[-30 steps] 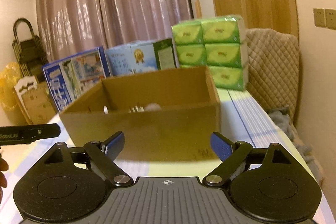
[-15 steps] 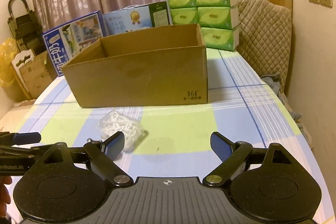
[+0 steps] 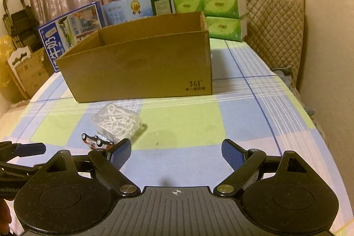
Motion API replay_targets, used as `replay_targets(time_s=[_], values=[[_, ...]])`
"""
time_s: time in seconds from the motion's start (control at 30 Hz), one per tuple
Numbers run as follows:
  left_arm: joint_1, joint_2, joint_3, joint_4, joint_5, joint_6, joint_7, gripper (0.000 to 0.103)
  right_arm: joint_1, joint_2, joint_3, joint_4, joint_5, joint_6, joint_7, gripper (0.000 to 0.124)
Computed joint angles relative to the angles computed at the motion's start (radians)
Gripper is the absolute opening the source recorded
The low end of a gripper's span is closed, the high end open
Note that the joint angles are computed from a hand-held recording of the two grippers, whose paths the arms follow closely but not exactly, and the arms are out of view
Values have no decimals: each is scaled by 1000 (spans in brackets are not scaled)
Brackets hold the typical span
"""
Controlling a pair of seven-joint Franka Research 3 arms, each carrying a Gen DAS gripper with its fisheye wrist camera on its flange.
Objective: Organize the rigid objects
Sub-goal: 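Grasp the toy car with the left tool while the right tool approaches the floss pack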
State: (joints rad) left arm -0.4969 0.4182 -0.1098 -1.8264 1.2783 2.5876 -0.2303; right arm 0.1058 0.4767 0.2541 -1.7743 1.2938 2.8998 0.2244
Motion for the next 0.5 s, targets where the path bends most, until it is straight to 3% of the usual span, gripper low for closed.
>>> replay_targets(time_s=[0.17,0.5], values=[[-1,45,15,45,20,21,1,85,27,29,-18,20,-89,21,104,86],[-20,160,63,173,-10,26,53,81,5,67,13,48,-221,32,247,86]])
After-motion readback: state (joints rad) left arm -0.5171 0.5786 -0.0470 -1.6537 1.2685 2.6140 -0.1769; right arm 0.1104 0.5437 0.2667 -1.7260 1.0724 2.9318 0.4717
